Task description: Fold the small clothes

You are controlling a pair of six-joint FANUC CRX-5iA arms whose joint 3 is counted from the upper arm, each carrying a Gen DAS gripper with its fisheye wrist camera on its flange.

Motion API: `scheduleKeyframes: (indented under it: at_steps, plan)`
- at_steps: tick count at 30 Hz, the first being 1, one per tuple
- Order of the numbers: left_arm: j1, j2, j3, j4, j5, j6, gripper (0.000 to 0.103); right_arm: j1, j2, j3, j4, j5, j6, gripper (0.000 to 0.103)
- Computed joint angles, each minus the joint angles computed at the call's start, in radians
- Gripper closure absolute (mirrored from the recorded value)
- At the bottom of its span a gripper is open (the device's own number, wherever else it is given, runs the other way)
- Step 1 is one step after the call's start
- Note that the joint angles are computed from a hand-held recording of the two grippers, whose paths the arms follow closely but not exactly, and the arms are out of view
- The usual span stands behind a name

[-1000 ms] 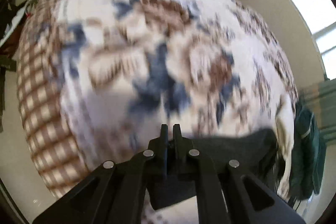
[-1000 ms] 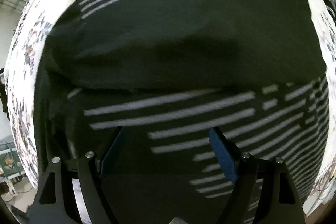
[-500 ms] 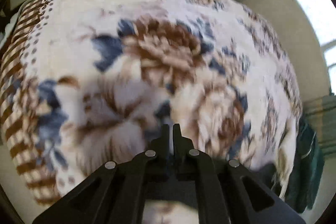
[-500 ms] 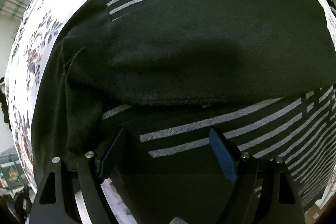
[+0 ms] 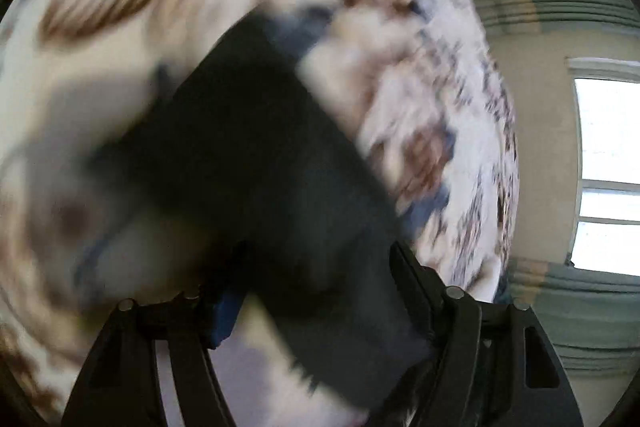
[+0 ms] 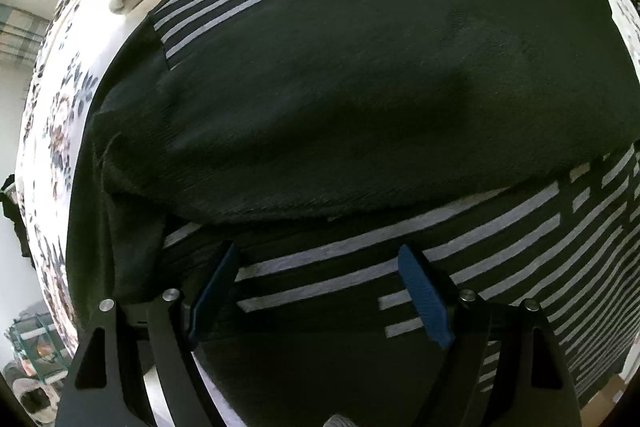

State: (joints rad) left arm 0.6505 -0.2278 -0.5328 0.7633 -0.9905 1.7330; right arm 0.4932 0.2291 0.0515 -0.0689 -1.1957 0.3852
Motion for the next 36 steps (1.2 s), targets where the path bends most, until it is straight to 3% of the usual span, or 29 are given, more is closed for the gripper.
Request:
scheduleKeyframes:
  at_steps: [2,7,11,13,16,20,22,25,28,32,36]
  plan:
    - [-0.017,0.024,0.03,-0.003,0.045,-0.035,0.099,-0.005,0.004,0.001,0.007,-0.003,0.014,0.02]
    - [0.003,0.082,0.13,-0.032,0.102,-0.093,0.099,-0.004,-0.011,-0.025,0.018,0.013,0.005,0.02]
    - [0.027,0.139,0.176,-0.049,0.099,-0.112,0.099,-0.005,-0.018,-0.038,0.023,0.017,-0.018,0.02]
    - [0.017,0.18,0.207,-0.069,0.064,-0.134,0.098,-0.004,0.028,0.002,0.022,0.028,-0.022,0.02]
    - [0.02,0.207,0.264,-0.127,-0.026,-0.073,0.093,-0.015,0.033,0.005,0.013,0.03,-0.017,0.02]
    - [0.024,0.139,0.299,-0.2,-0.128,-0.018,0.06,-0.03,0.011,-0.007,-0.016,0.047,-0.005,0.02]
    - [-0.011,0.099,0.352,-0.29,-0.199,0.018,0.054,-0.044,-0.012,-0.025,-0.036,0.056,0.002,0.02]
    - [-0.125,0.1,0.445,-0.384,-0.315,0.013,0.041,-0.078,-0.057,-0.054,-0.073,0.06,0.015,0.02]
    - [-0.279,0.185,0.511,-0.333,-0.363,-0.032,0.041,-0.11,-0.103,-0.079,-0.094,0.055,0.026,0.02]
    - [-0.476,0.352,0.589,-0.198,-0.313,-0.088,0.041,-0.167,-0.156,-0.113,-0.079,0.037,0.065,0.02]
    - [-0.635,0.564,0.752,-0.169,-0.306,-0.097,0.041,-0.248,-0.193,-0.152,-0.063,0.034,0.089,0.02]
